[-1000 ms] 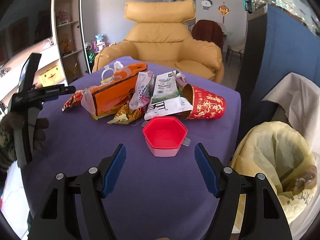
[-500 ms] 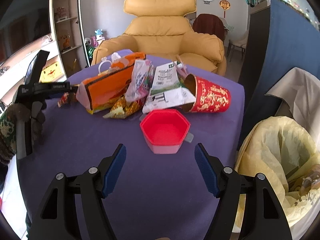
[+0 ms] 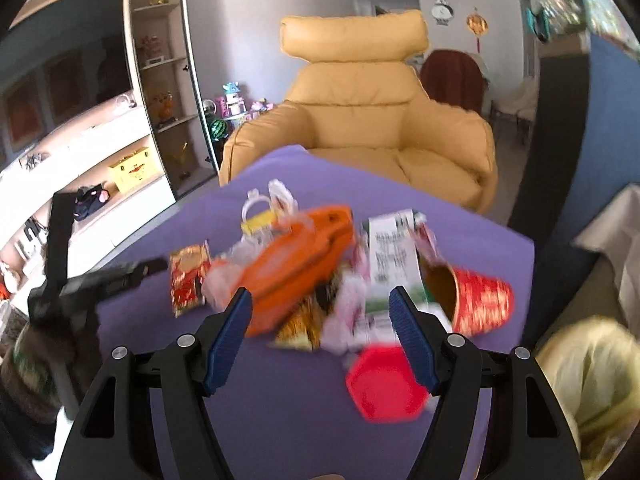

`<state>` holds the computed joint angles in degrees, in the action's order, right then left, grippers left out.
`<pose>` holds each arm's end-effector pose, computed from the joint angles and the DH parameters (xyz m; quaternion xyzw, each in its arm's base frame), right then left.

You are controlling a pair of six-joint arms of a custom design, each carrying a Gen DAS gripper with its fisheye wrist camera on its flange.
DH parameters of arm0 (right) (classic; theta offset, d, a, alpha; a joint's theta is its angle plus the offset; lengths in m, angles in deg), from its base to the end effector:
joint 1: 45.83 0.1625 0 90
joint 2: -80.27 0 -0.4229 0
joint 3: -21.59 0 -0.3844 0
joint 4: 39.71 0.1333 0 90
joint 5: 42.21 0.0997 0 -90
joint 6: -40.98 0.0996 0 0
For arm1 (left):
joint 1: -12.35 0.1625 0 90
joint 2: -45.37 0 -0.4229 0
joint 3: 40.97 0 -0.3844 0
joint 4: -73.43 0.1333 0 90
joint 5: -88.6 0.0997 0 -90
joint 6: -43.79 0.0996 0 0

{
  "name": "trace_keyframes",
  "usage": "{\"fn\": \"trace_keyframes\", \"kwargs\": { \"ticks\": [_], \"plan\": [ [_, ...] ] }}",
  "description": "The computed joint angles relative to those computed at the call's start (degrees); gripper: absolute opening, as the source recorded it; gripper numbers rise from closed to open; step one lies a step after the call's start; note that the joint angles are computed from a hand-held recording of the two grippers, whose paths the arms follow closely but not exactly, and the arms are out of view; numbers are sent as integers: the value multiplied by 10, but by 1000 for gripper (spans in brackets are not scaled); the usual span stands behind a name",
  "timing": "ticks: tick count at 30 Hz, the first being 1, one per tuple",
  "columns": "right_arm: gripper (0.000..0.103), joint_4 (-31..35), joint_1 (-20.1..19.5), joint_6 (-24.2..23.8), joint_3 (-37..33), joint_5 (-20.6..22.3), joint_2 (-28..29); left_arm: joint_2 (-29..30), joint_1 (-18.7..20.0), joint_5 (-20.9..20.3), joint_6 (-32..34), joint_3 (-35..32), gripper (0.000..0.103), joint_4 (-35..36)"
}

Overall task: Collect trash
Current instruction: 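Grasp the red snack wrapper with the left tool while the right tool reaches the orange bag, then grasp the orange plastic bag with the right tool while the left tool lifts the wrapper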

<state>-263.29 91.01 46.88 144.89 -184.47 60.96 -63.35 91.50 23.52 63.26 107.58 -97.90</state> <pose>0.3458 -0.2496 -0.0744 0.1982 -0.8526 0.3945 0.2797 0.1168 -0.3217 0.3152 0.1650 0.9013 -0.3298 0.2272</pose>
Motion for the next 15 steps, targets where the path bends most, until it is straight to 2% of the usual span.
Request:
{"fn": "trace_keyframes", "kwargs": {
  "ticks": [2, 4, 8, 15],
  "plan": [
    [67, 17, -8, -12, -20, 3, -6, -11, 7, -12, -6, 1, 12, 14],
    [67, 49, -25, -1, -32, 25, -18, -18, 18, -31, -12, -3, 12, 26],
    [67, 108, -60, 32, -50, 73, -26, -25, 29, -50, -12, -4, 29, 26],
    [65, 160, -100, 46, -88, 64, 6, -2, 40, -56, -22, -10, 40, 20]
  ]
}}
